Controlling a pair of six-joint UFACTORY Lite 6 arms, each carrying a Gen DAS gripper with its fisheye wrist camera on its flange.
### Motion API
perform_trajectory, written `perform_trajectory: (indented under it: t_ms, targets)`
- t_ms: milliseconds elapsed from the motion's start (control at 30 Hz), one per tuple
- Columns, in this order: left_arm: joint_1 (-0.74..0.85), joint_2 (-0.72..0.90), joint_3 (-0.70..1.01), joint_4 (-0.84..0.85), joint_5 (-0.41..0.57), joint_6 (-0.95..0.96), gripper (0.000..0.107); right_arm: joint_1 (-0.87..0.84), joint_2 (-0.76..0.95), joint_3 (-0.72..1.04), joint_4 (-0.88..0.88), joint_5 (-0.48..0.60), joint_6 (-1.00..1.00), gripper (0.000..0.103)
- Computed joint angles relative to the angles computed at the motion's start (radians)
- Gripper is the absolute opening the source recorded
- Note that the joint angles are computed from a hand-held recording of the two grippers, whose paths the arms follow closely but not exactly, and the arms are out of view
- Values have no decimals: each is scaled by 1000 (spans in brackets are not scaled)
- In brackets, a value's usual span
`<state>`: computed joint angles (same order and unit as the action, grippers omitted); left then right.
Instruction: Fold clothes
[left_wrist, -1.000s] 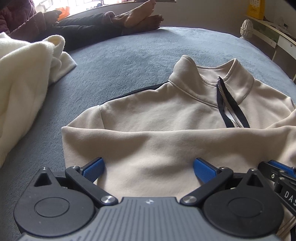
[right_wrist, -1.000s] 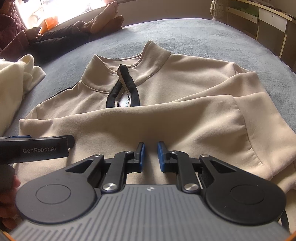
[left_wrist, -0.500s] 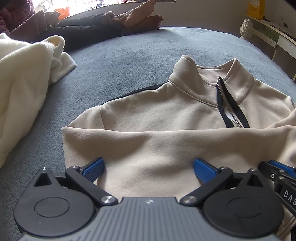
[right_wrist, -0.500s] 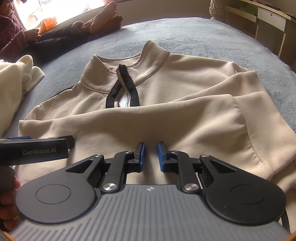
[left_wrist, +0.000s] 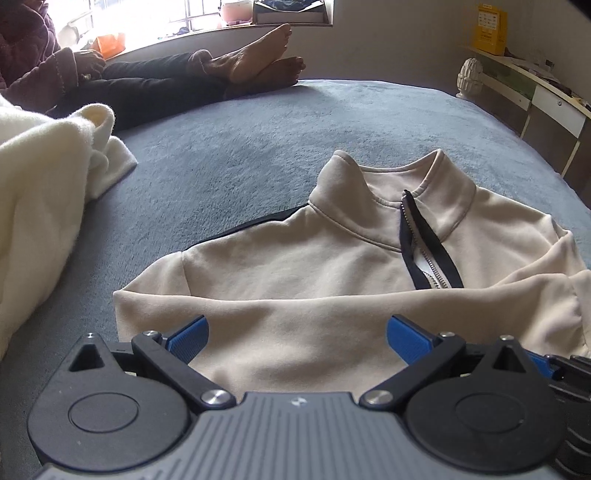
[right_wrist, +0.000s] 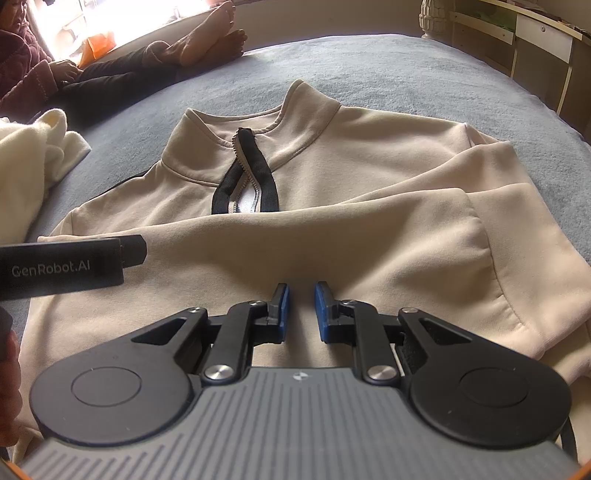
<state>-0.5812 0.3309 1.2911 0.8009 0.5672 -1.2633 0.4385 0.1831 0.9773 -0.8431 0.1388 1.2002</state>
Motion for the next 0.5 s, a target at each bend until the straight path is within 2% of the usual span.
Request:
perform_trajectory:
  t_ms: [233, 500]
  targets:
    - [49, 28, 26, -153, -26, 115, 103, 5, 5, 11, 47, 14, -57, 14]
    - [55, 47, 35, -178, -33, 133, 103, 19, 26, 52, 130, 63, -162, 14]
